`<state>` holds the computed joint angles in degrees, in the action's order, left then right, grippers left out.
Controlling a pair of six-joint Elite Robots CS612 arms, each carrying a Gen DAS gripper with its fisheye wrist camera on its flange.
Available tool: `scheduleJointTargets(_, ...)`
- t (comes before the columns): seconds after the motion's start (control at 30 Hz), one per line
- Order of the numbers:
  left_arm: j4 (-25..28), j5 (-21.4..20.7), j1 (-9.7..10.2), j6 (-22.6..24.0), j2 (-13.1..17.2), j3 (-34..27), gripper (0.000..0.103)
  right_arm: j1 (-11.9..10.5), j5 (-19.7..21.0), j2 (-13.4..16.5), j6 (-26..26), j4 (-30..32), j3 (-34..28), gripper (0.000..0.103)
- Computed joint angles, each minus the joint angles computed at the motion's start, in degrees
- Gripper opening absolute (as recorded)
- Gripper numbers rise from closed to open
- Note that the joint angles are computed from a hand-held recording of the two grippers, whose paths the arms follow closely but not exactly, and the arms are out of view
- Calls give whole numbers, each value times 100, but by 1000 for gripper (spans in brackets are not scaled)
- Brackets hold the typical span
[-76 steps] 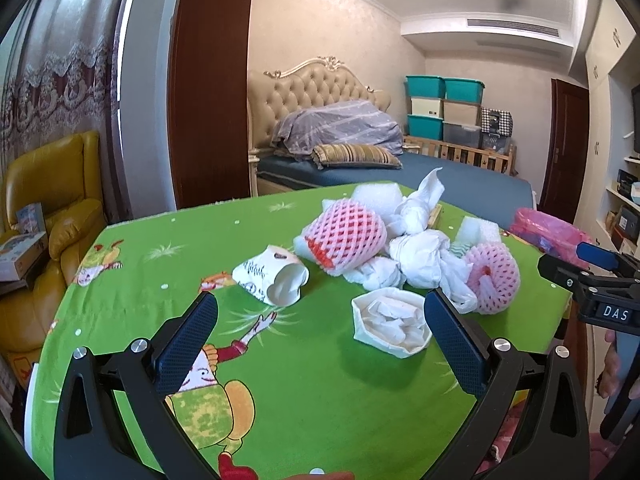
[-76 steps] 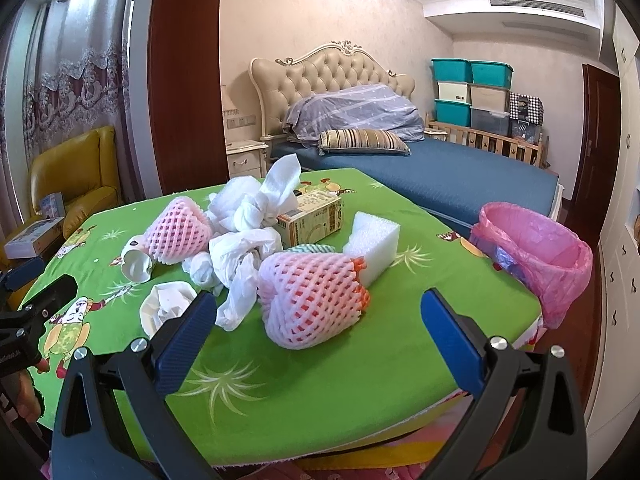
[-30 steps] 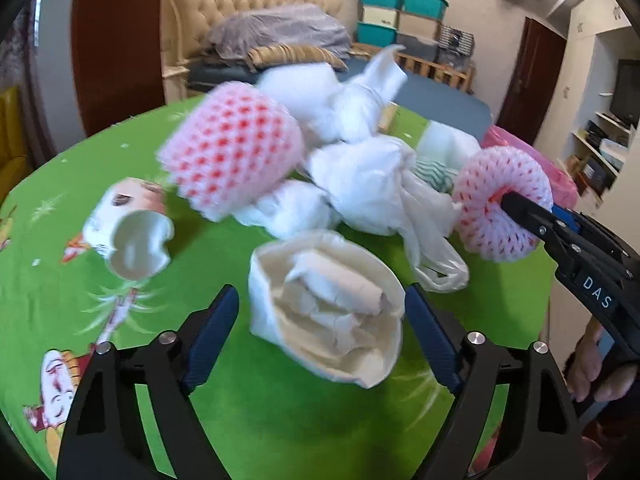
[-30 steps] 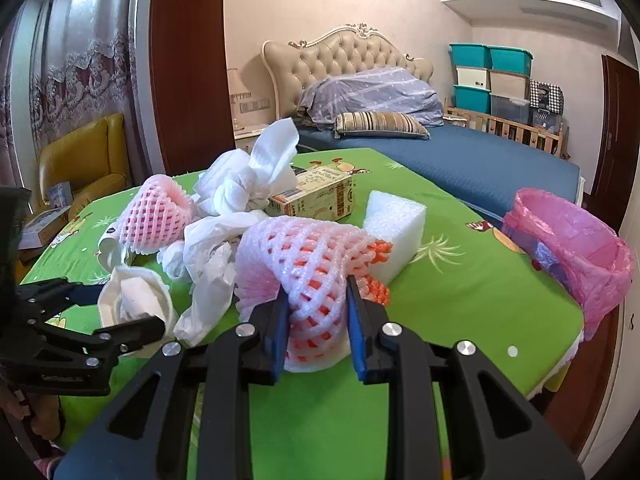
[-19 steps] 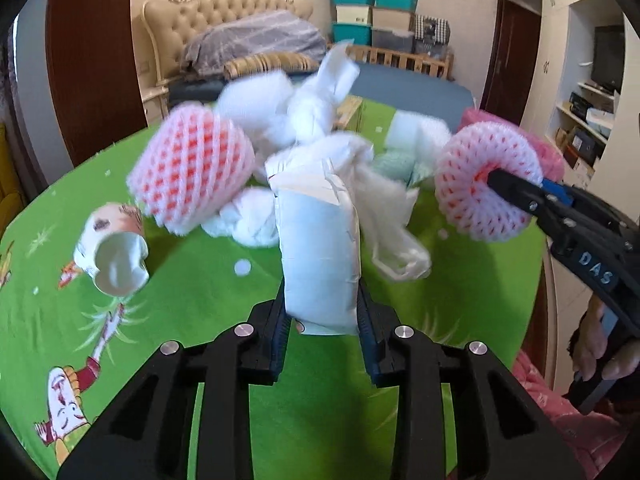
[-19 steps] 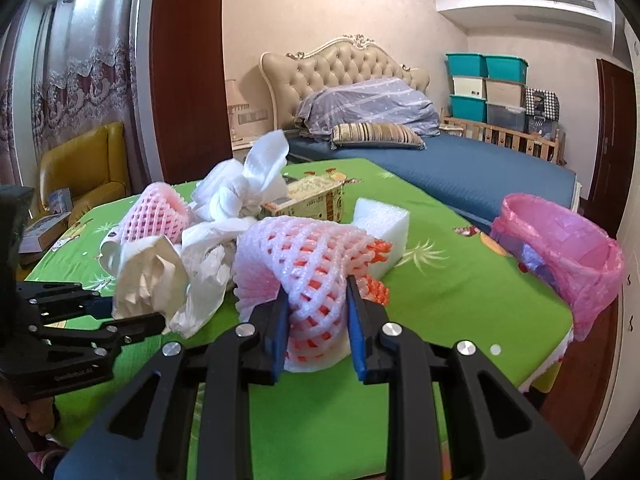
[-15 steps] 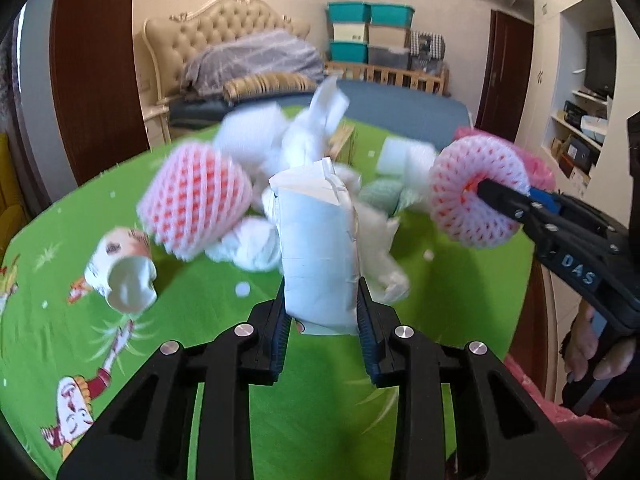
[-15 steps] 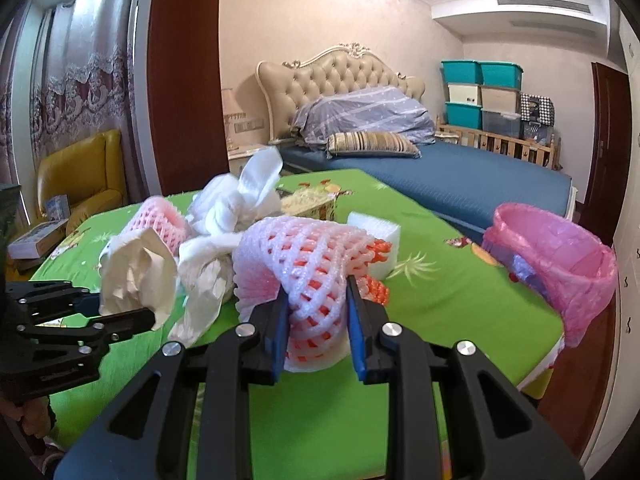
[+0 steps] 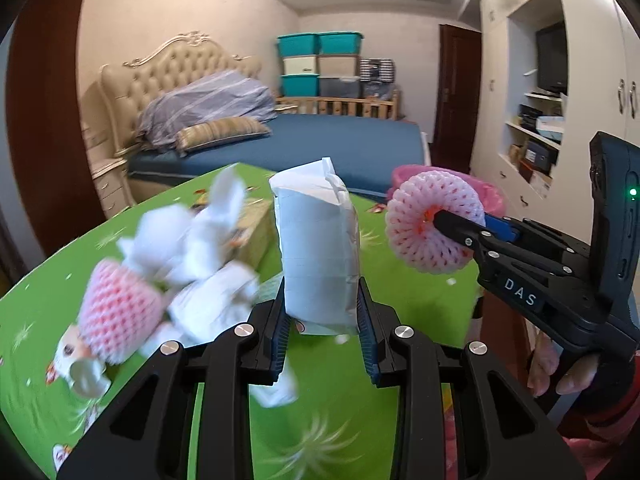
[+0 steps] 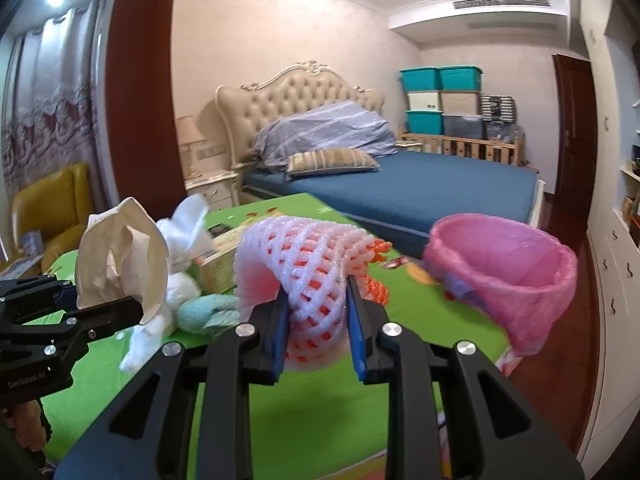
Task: Collect trash
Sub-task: 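Carry both items to the pink wastebasket and open both grippers over it, then move both tools back over the table toward the remaining trash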
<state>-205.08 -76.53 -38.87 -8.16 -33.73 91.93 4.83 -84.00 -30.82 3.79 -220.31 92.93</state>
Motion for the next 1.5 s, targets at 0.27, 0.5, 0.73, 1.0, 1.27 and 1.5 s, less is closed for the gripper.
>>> scheduleJointTargets(0.27, 412, -570, -41, 331, 170, -719, 31, -306, -260, -16, 226, -204, 30, 25)
scheduleJointTargets(0.5, 1336, -1257, -68, 487, 550, -1909, 31, -606, -751, 1, 0, -294, -91, 25)
scheduleJointTargets(0.73, 2406, -1554, -165, 623, 1223, -3484, 31, -893, -1028, 110, 1, -17, -416, 26)
scheduleJointTargets(1.0, 3705, -1512, -252, 559, 2176, -5479, 31, -1073, -1080, 357, 98, 510, -892, 28)
scheduleJointTargets(1.27, 4958, -1487, -246, 340, 3032, -7208, 35, -1194, -908, 570, 82, 803, -1191, 73)
scheduleJointTargets(1.5, 3540, -1028, -228, 14, 2500, -5846, 97, -1213, -984, 492, 214, 344, -853, 78)
